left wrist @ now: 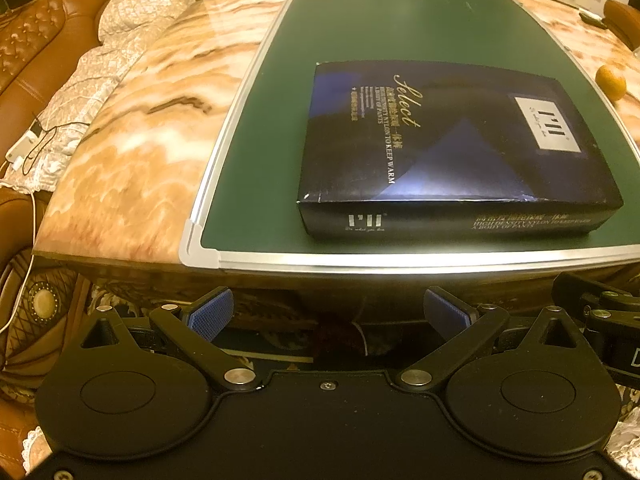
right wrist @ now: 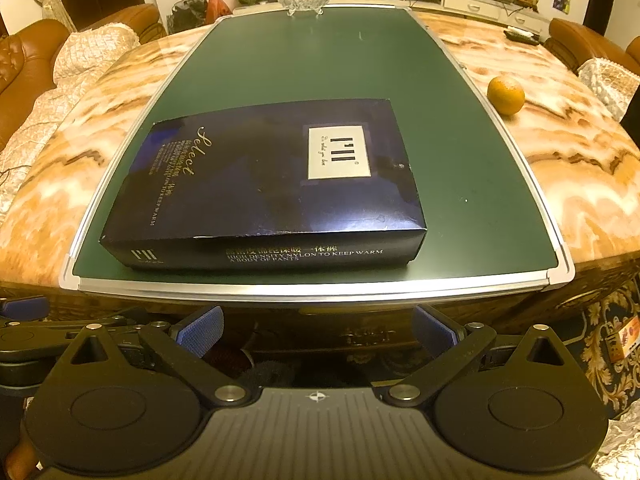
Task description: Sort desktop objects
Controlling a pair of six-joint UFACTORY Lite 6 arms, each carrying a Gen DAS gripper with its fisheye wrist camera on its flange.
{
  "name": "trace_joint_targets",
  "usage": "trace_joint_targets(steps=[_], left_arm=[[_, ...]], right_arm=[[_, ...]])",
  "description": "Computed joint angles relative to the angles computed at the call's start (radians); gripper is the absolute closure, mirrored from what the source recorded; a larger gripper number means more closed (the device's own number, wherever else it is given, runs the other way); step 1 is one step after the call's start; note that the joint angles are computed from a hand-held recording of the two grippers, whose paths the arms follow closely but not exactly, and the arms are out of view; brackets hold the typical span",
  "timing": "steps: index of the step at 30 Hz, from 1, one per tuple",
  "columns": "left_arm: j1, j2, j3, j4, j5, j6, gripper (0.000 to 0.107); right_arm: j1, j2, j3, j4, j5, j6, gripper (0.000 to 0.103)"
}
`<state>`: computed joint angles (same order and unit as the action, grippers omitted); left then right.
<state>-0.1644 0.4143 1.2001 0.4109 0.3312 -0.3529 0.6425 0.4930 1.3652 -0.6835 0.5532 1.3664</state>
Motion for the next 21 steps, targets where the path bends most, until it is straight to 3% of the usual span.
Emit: trace_joint_targets(steps=[21], left_arm=[[-0.004, 0.050, 0.055, -0.024, 0.007, 0.020, 0.004]], right_arm=[[-0.029, 0.023, 0.013, 0.013, -0.033, -0.023, 0.000]])
